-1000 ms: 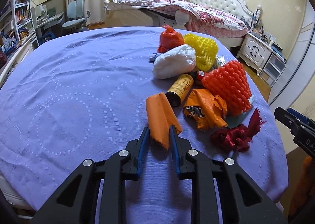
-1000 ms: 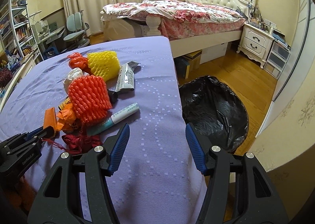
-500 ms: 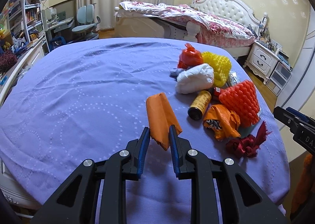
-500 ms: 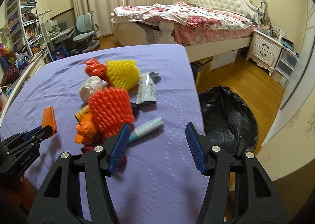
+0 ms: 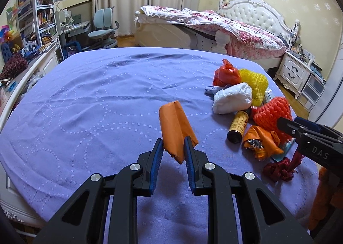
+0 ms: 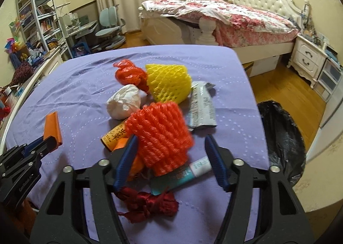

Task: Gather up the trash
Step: 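Reach the right gripper to the orange foam mesh net and close on it, then carry the mesh net over the bin and open the right gripper while the left drops the paper scrap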

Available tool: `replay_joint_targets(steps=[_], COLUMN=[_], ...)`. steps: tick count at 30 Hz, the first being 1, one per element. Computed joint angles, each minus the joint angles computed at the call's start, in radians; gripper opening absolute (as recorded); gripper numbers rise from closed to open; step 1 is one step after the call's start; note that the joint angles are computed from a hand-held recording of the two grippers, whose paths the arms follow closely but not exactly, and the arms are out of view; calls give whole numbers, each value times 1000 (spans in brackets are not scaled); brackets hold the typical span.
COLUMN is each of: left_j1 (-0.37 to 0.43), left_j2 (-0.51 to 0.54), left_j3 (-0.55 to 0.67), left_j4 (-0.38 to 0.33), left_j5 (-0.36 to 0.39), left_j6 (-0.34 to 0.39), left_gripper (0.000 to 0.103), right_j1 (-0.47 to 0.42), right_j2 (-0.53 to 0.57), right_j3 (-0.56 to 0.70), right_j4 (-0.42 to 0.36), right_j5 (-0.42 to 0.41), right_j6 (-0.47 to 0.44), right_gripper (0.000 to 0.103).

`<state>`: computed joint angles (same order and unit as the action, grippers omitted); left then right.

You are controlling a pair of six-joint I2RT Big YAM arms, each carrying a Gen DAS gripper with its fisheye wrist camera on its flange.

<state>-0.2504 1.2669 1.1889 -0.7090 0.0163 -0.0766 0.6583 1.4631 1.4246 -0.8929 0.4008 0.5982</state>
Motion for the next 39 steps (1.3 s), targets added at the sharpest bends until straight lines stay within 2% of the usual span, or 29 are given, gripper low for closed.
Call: replay_joint_targets(steps=[1,3,4,8,23,32,39], left_j1=[1,-1,-3,-9,-62,-172,-275], left_j2=[1,4,3,-5,-39,-34,31], left_j3=[-1,-1,-2,-8,-6,34,96], left_j4=[0,0,-1,1,14,39,49], left_j5=[2,3,4,5,3,11,20], left_j6=[-1,-1,-2,-2,-6,3,5], left_gripper=[24,24,24,23,23,24,24], right_j1=[-5,-9,-8,0,24,-32,-108], right_j2=[3,4,2,-17,-137,-247,-328], right_j3=[-2,-5,-7,-15,-85,-167,-238], right_j4=[5,12,16,31,60,27,4], right_j5=[-30,-57,-58,-53,58,142,175], right_j6=[-4,-5,-7,-20,-6,45,81], right_gripper=[39,32,26,14,11,11,11])
